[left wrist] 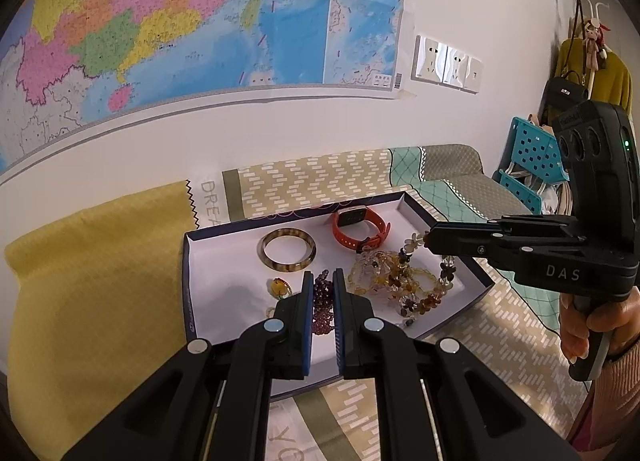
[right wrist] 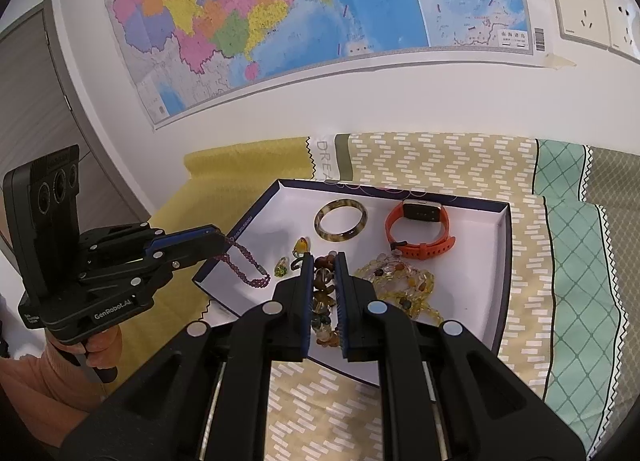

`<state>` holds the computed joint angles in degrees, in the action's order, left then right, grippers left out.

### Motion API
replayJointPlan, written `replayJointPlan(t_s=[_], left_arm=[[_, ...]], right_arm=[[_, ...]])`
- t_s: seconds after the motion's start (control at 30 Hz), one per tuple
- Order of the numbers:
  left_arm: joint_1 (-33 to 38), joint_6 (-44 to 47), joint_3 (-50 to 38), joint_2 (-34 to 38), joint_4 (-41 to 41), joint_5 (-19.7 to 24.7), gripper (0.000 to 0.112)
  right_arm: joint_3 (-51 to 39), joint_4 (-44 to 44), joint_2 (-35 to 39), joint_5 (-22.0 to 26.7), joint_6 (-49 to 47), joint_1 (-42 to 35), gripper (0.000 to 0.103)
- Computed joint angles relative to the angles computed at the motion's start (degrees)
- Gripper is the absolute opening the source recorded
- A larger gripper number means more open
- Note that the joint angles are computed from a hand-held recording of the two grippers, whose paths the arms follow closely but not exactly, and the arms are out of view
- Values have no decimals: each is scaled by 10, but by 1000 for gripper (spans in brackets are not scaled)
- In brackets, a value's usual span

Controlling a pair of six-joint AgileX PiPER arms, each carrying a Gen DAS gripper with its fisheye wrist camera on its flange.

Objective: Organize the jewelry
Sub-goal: 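Lower the bead bracelet into the box with the right tool while the left carries the red bracelet, then open both tools to release the bracelets inside the box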

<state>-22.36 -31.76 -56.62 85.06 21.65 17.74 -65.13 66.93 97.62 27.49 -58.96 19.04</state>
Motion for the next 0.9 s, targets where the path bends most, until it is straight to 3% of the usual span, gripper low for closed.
replayJointPlan(t_s=[0.9], left_arm=[[14, 24, -28, 41, -32, 14, 8]], right_arm=[[-45, -14, 51, 26, 24, -8, 11]])
